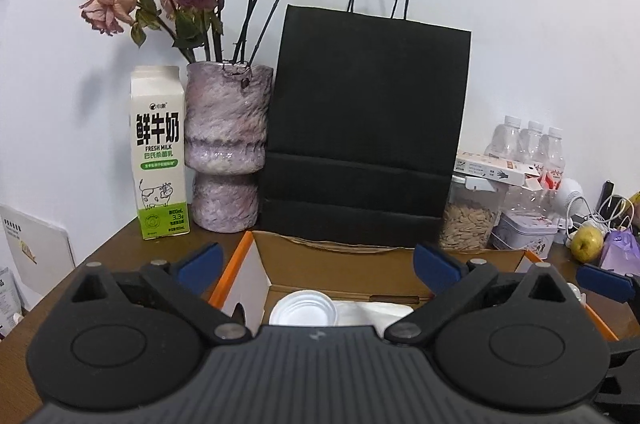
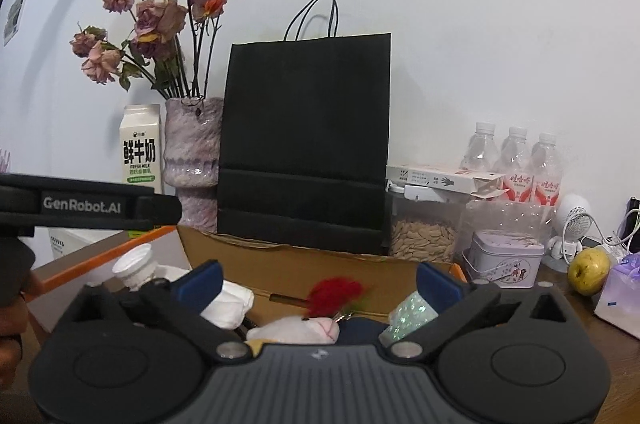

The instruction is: Organize objects

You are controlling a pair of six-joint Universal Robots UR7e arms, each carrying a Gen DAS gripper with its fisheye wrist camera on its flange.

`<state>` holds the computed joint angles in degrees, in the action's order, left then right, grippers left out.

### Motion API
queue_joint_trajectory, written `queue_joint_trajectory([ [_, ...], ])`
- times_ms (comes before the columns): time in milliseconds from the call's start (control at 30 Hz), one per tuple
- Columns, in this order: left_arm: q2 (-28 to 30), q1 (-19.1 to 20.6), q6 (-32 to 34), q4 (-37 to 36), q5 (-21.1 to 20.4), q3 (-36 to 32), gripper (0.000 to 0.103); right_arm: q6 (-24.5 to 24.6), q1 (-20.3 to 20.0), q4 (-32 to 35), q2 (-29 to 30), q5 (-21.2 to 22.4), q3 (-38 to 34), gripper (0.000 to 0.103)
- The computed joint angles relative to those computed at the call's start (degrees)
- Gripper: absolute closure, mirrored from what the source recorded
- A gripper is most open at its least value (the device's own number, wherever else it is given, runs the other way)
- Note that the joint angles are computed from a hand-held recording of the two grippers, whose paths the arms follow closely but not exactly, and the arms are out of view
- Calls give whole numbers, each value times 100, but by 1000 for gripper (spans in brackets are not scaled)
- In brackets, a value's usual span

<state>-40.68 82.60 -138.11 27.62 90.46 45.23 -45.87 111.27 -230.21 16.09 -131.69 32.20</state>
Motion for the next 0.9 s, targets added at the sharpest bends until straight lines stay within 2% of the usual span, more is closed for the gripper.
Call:
queue_joint_trajectory([
  [433,-142,-14,144,-40,-85,174,0,85,56,-54,-125,-112,223,0],
  [600,-412,1,216,-216,-6,522,0,149,121,-170,-288,-162,552,0],
  [900,-866,38,279,-76,-61,1001,0,225,344,-441,-574,-429,1235,0],
])
